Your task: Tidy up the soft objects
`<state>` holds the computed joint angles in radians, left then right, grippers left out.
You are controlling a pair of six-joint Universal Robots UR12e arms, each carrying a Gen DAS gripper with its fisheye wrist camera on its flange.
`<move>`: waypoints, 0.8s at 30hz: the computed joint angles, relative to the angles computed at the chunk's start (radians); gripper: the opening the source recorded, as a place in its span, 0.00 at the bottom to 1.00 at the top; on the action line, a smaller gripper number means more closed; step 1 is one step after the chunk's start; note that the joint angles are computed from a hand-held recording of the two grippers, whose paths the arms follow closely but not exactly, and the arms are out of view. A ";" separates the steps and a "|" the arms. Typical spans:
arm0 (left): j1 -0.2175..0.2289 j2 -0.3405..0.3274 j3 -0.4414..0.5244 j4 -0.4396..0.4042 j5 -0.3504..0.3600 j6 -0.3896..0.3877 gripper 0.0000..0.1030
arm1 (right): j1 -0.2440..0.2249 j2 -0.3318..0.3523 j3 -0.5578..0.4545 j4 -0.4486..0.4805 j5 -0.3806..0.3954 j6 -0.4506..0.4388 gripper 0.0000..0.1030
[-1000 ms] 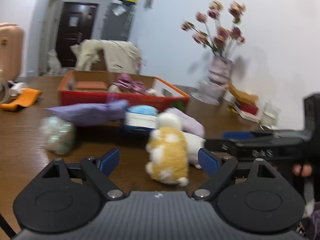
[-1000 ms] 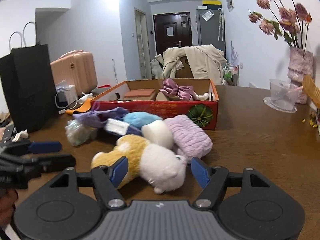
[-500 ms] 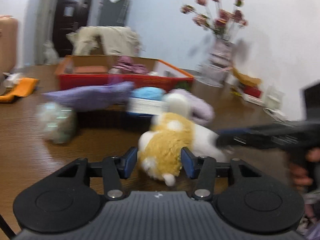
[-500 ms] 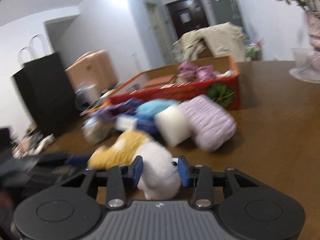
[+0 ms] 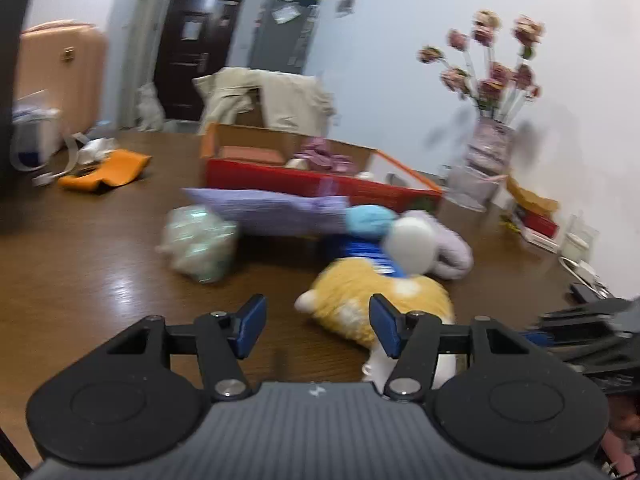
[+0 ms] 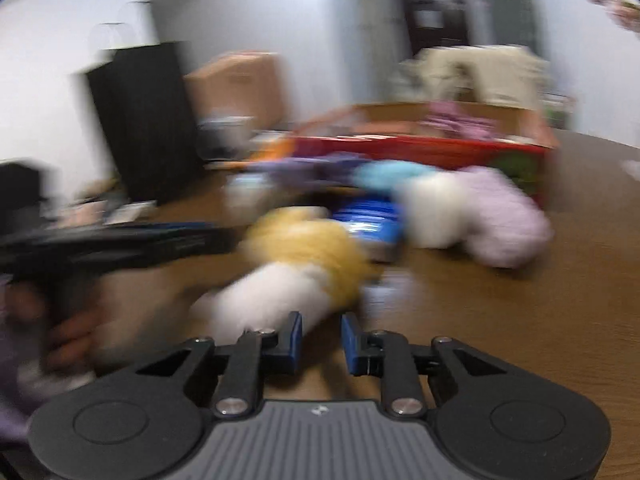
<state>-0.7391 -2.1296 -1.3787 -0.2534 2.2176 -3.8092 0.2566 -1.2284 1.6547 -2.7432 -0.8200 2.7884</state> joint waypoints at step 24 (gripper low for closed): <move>-0.009 0.020 -0.075 0.142 -0.196 -0.162 0.61 | 0.033 0.016 0.022 -0.201 -0.135 0.357 0.45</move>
